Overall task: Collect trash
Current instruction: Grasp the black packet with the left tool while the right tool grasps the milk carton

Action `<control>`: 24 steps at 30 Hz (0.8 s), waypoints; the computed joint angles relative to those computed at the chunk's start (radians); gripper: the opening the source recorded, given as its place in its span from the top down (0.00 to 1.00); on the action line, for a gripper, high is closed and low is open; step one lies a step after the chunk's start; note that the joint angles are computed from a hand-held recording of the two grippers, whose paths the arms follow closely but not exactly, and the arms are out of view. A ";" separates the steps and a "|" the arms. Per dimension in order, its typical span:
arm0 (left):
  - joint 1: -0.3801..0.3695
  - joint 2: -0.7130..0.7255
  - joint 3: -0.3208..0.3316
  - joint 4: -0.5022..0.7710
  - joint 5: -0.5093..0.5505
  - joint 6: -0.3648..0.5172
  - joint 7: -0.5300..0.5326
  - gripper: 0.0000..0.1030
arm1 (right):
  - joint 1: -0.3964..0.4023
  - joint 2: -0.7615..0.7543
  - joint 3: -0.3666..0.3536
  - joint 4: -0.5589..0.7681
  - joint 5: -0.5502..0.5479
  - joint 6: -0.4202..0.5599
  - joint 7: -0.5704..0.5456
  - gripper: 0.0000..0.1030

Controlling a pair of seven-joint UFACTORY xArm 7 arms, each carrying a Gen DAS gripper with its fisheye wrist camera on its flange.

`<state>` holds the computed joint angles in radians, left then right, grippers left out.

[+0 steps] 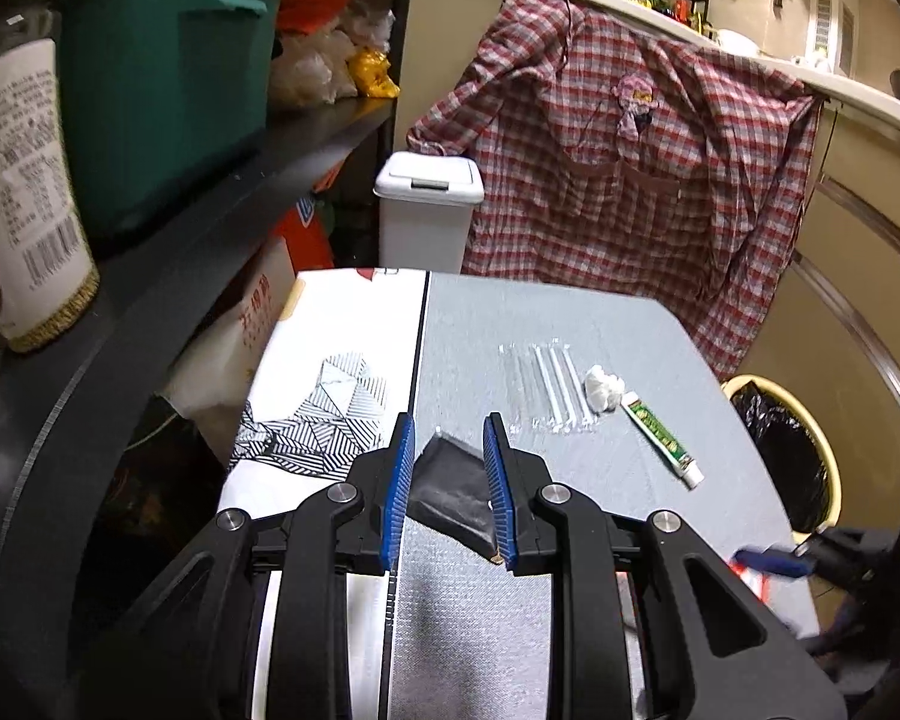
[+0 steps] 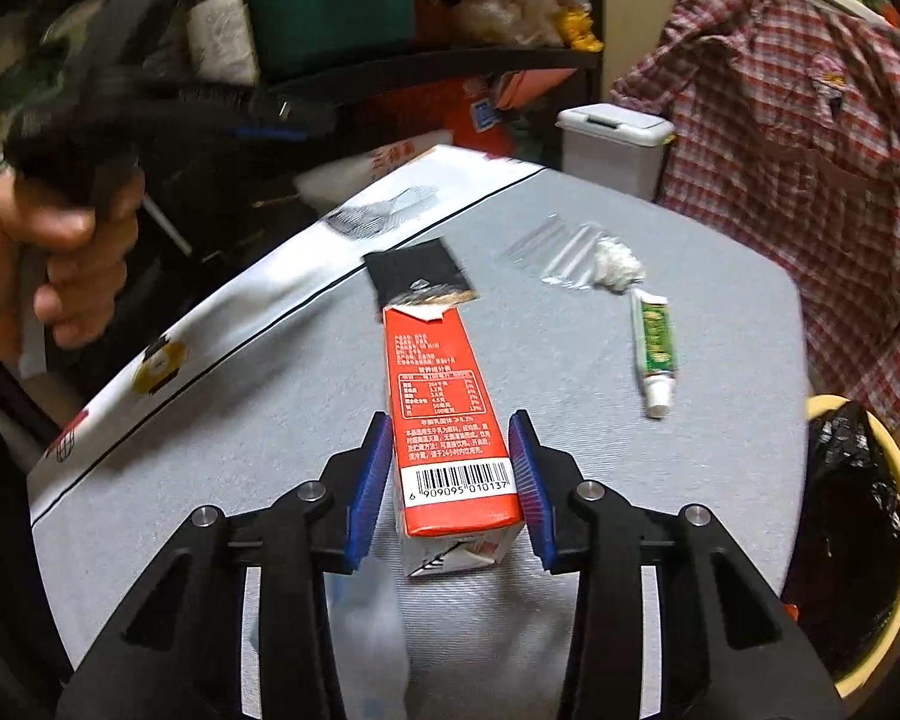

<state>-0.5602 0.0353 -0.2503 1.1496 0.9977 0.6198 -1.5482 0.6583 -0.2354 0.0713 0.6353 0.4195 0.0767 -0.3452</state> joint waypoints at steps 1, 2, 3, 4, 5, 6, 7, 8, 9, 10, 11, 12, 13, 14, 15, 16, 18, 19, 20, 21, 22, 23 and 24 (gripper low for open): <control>0.002 0.011 0.002 0.001 -0.009 -0.008 0.010 0.76 | -0.025 -0.007 0.015 -0.005 -0.016 -0.003 0.026 0.61; 0.003 0.025 0.004 0.005 -0.027 -0.010 0.026 0.73 | -0.058 -0.009 0.037 -0.007 -0.047 -0.004 0.061 0.61; 0.004 0.041 0.008 0.009 -0.054 -0.021 0.046 0.65 | -0.105 -0.010 0.071 -0.007 -0.095 -0.001 0.110 0.61; 0.004 0.052 0.013 0.009 -0.078 -0.036 0.066 0.61 | -0.182 -0.015 0.128 -0.010 -0.173 0.008 0.187 0.61; 0.005 0.069 0.017 0.012 -0.109 -0.055 0.095 0.54 | -0.226 -0.016 0.157 -0.010 -0.229 0.015 0.240 0.61; -0.001 0.089 0.022 0.021 -0.122 -0.053 0.118 0.49 | -0.269 -0.018 0.184 -0.010 -0.282 0.028 0.295 0.61; -0.010 0.106 0.029 0.032 -0.123 -0.043 0.134 0.46 | -0.282 -0.013 0.185 -0.007 -0.310 0.037 0.322 0.61; -0.019 0.120 0.037 0.039 -0.121 -0.038 0.146 0.39 | -0.289 -0.011 0.184 -0.007 -0.335 0.047 0.347 0.61; -0.027 0.131 0.045 0.046 -0.120 -0.031 0.154 0.35 | -0.289 -0.006 0.175 -0.003 -0.353 0.062 0.363 0.61; -0.033 0.146 0.054 0.052 -0.121 -0.027 0.164 0.34 | -0.272 -0.002 0.155 -0.002 -0.352 0.068 0.360 0.61; -0.034 0.156 0.062 0.054 -0.134 -0.036 0.175 0.31 | -0.255 0.001 0.136 -0.001 -0.347 0.074 0.352 0.61; -0.030 0.165 0.068 0.053 -0.159 -0.057 0.193 0.26 | -0.247 0.000 0.129 -0.004 -0.347 0.070 0.353 0.60; -0.028 0.172 0.073 0.052 -0.181 -0.073 0.211 0.24 | -0.240 0.000 0.122 -0.005 -0.348 0.072 0.351 0.59; -0.029 0.179 0.080 0.052 -0.199 -0.082 0.224 0.22 | -0.235 0.001 0.117 -0.005 -0.349 0.075 0.352 0.57; -0.033 0.185 0.086 0.053 -0.208 -0.085 0.233 0.22 | -0.227 0.001 0.109 -0.004 -0.344 0.077 0.347 0.55; -0.036 0.191 0.093 0.053 -0.210 -0.094 0.240 0.22 | -0.221 0.003 0.103 -0.003 -0.338 0.079 0.343 0.54; -0.043 0.204 0.102 0.057 -0.221 -0.105 0.263 0.17 | -0.206 0.010 0.090 0.002 -0.320 0.084 0.330 0.52; -0.042 0.216 0.101 0.063 -0.242 -0.109 0.293 0.16 | -0.202 0.016 0.085 0.007 -0.310 0.089 0.324 0.52; -0.044 0.228 0.102 0.073 -0.260 -0.103 0.321 0.16 | -0.200 0.017 0.084 0.007 -0.304 0.089 0.322 0.52; -0.051 0.238 0.108 0.081 -0.265 -0.097 0.334 0.16 | -0.196 0.020 0.081 0.009 -0.295 0.091 0.315 0.52; -0.055 0.245 0.112 0.089 -0.273 -0.098 0.348 0.16 | -0.196 0.022 0.082 0.010 -0.292 0.092 0.313 0.52; -0.058 0.253 0.114 0.096 -0.286 -0.098 0.366 0.16 | -0.195 0.024 0.083 0.011 -0.289 0.092 0.311 0.52; -0.058 0.263 0.113 0.107 -0.309 -0.093 0.393 0.15 | -0.194 0.026 0.083 0.012 -0.286 0.092 0.307 0.52</control>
<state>-0.6178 0.2988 -0.1374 1.2568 0.6888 0.5270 -1.1554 0.4640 -0.2090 0.1548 0.6475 0.1333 0.1692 -0.0379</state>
